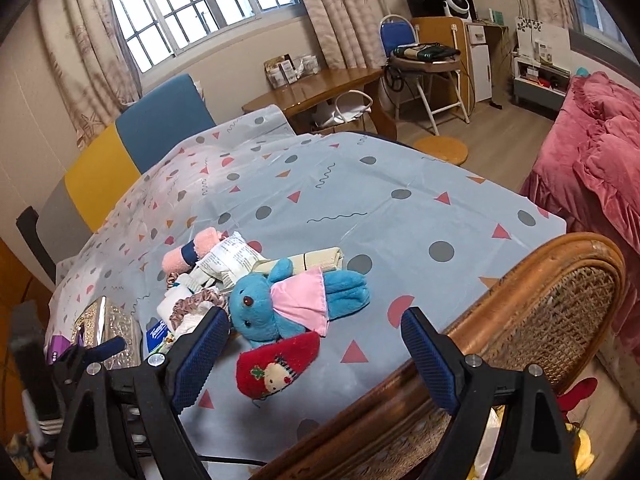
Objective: Organize soft objects
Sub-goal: 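Grasp the white cloth with the left tool while the right tool nears the blue teddy, then drop the cloth in the tray with the left tool while the right grasps the teddy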
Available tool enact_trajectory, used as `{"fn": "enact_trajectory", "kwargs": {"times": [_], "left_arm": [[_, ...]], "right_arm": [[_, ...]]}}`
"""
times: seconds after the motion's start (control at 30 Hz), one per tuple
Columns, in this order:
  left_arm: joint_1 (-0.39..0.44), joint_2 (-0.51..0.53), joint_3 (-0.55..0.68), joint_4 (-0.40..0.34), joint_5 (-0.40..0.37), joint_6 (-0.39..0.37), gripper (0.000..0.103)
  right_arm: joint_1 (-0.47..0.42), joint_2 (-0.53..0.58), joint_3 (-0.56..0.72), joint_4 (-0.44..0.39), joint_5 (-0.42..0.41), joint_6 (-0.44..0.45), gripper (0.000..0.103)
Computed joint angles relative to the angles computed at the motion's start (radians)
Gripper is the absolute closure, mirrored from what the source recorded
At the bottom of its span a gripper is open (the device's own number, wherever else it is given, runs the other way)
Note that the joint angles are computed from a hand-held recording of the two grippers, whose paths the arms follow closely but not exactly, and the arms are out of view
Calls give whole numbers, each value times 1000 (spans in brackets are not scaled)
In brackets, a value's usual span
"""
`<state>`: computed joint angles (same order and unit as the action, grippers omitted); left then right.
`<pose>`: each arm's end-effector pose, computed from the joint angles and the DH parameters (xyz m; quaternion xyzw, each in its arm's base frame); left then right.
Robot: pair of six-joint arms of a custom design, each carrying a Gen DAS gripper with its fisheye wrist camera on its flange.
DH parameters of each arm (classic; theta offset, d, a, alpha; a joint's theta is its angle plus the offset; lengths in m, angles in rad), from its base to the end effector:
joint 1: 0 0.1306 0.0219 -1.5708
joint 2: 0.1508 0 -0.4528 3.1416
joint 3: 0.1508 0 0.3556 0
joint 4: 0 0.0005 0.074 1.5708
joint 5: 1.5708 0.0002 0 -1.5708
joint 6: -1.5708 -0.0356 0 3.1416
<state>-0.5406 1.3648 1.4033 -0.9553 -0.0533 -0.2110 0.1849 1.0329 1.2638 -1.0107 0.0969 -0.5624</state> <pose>0.3597 -0.2143 0.5093 0.3395 0.8837 -0.0278 0.3209 0.2708 0.0466 0.5542 0.1913 0.9019 0.0988 0.3746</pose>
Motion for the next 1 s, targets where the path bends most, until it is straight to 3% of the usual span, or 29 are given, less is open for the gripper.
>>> {"fn": "enact_trajectory", "kwargs": {"times": [0.23, 0.3, 0.37, 0.47, 0.63, 0.73, 0.87, 1.0], "left_arm": [[-20, 59, 23, 108, -5, -40, 8], [-18, 86, 39, 107, 7, -40, 22], [-15, 114, 69, 63, 40, -23, 60], [0, 92, 49, 75, 83, 12, 71], [25, 10, 18, 86, 143, 108, 72], [39, -44, 5, 81, 174, 162, 72], [64, -99, -8, 63, 217, 231, 72], [92, -160, -24, 41, 236, 280, 72]], "right_arm": [[-22, 37, 9, 17, -61, 23, 14], [-21, 45, 14, 18, -66, 29, 14], [-20, 51, 17, 22, -72, 36, 14], [-13, 56, 23, 17, -70, 47, 14], [-20, 68, 44, 7, -97, 70, 14], [-40, 92, 69, 1, -184, 88, 14], [-12, 167, 144, -66, -233, 162, 16], [46, 267, 230, -174, -194, 261, 20]]}}
